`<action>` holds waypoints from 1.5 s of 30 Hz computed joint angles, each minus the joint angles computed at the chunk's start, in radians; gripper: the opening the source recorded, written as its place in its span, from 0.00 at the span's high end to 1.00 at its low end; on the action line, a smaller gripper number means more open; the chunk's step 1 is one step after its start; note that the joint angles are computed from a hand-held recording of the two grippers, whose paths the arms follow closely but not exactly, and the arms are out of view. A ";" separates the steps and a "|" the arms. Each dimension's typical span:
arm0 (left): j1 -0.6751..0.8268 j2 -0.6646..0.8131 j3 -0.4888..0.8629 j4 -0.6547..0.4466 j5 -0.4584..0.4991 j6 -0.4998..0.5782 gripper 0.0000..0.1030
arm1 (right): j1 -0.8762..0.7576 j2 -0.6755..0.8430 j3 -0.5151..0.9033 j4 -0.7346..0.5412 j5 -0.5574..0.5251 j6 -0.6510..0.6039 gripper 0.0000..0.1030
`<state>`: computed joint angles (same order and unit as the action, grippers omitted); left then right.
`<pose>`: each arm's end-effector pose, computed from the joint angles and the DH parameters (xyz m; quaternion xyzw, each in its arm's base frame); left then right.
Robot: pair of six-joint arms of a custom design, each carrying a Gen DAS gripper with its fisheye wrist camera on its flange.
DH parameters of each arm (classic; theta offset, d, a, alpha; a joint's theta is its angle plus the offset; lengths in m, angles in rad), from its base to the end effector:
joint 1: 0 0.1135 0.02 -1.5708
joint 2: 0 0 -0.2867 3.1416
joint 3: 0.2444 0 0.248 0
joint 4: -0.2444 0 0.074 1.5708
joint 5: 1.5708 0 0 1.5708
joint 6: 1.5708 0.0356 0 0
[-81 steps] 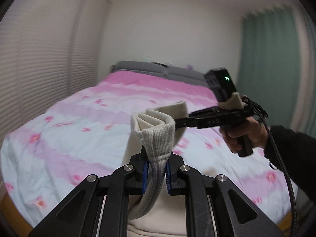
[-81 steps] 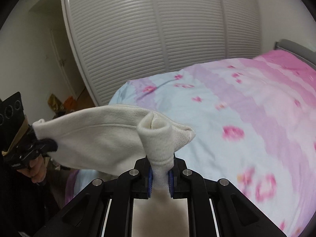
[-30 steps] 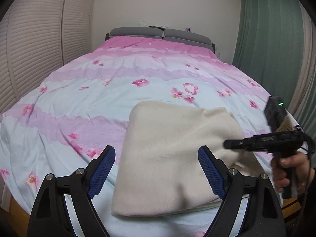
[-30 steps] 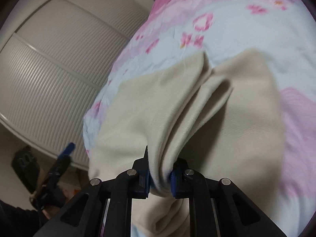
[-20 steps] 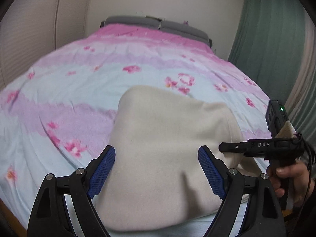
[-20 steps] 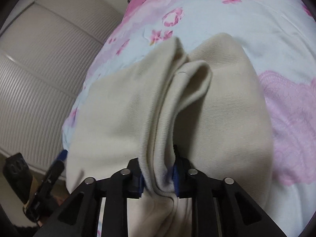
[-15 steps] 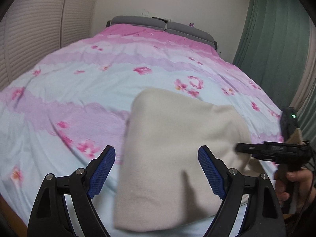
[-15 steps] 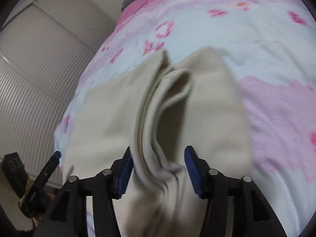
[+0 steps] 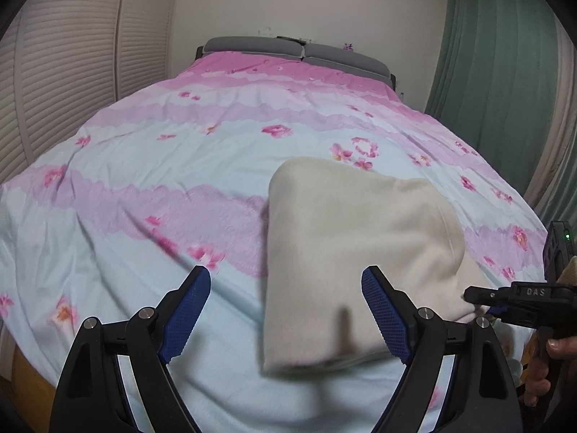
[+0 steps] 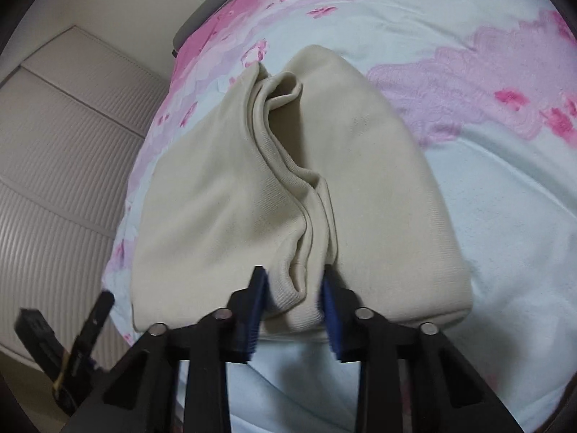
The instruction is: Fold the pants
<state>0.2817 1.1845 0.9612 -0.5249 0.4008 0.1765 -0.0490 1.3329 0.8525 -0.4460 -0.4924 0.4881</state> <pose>0.2327 0.0529 0.3117 0.0323 0.9012 -0.0887 0.4230 0.2574 0.0042 0.2499 0.1697 0.9074 0.2925 0.2494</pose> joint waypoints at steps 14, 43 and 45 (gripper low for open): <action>0.131 -0.065 -0.015 -0.061 0.079 0.081 0.16 | 0.252 -0.319 -0.134 0.055 0.397 -0.003 0.42; 0.691 0.047 0.137 -0.245 0.331 0.427 0.16 | 0.873 0.235 0.067 0.448 0.531 -0.027 0.36; 0.685 0.049 0.134 -0.244 0.326 0.428 0.16 | 0.869 0.204 0.031 0.466 0.520 0.008 0.36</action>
<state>0.9667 1.2334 1.0953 -0.7686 0.7267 0.6049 0.8201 1.5371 0.8836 0.0197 0.0271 0.4965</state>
